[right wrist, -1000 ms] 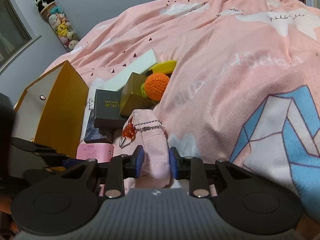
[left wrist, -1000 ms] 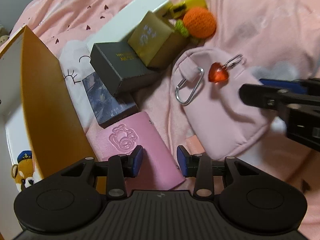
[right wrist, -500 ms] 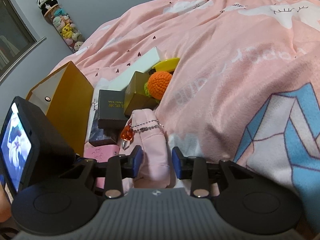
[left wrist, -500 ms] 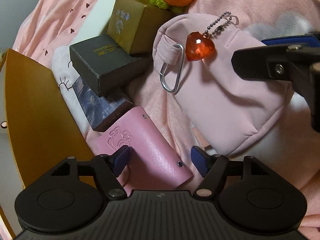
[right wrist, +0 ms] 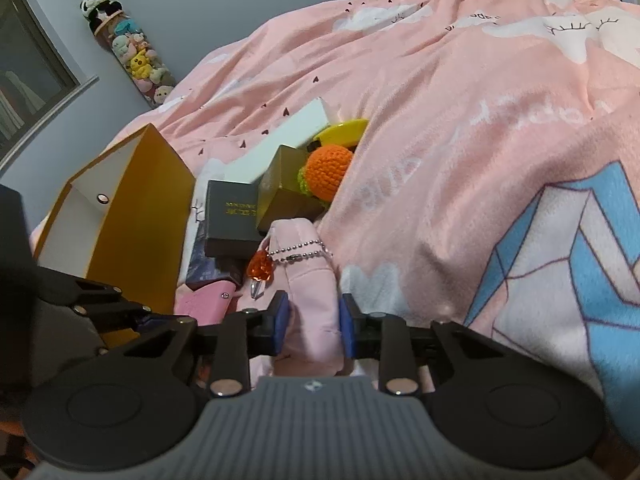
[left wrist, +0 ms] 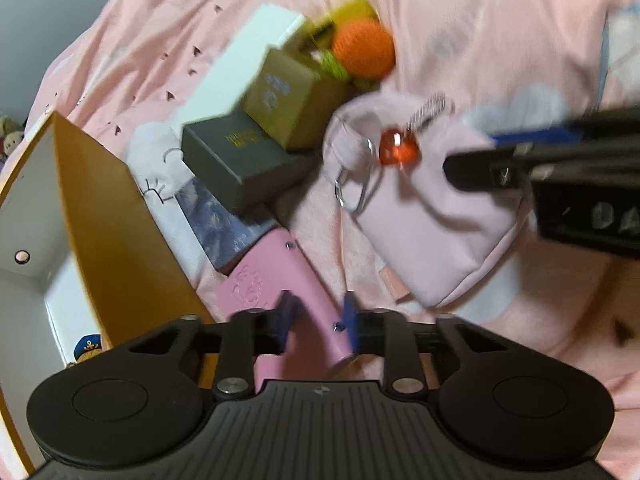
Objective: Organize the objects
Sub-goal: 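Grasp the pink card wallet with the left tool while the right tool holds the pouch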
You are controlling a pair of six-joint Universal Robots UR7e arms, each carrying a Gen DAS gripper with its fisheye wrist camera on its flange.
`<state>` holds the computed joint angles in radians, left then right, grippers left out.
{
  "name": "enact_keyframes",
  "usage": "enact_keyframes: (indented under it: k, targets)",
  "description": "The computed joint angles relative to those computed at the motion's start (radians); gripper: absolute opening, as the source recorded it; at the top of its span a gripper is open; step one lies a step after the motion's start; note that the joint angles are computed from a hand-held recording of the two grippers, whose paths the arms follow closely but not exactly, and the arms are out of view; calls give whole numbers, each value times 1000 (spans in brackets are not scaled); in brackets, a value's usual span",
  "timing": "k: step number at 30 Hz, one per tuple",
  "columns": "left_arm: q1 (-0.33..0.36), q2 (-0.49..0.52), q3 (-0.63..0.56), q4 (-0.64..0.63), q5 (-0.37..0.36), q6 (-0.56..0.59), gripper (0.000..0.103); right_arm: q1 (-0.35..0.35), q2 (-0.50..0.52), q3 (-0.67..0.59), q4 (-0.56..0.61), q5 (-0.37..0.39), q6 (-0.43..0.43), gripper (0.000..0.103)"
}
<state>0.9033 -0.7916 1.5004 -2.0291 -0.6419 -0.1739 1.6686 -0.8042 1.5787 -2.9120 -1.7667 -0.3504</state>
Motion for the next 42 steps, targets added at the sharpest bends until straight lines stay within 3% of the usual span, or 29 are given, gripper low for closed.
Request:
enact_keyframes:
  k: [2,7,10,12,16,18,24,29,32,35,39,42]
  targets:
    - [4,-26,10,-52,-65,8,0,-4,-6,5,1,20,3,27]
    - [6,-44,11,-61,-70,-36,0,-5,-10,9,3,32,4,27]
    - [11,-24,-15,0,-59,-53,21,-4,-8,7,6,31,7,28]
    - [8,-8,-12,10,-27,-51,55,-5,-9,6,9,33,11,28]
    - [10,46,-52,149,66,-115,67,-8,-10,4,14,38,16,28]
    - [19,61,-68,196,79,-158,79,-9,-11,4,16,42,18,28]
    - [33,103,-102,296,118,-197,91,-12,-12,4,24,55,22,30]
    - [37,97,-95,271,118,-178,80,-15,-9,-1,32,59,29,30]
    - [30,64,-66,196,88,-130,60,-14,-7,-6,39,57,29,32]
    - [23,29,-40,136,60,-108,50,-18,-11,-13,65,75,37,39]
    - [23,-29,-4,20,-6,-84,37,-20,-12,-45,144,107,43,49]
    - [29,-77,25,-98,-106,-62,29,-17,-4,-83,210,119,61,52]
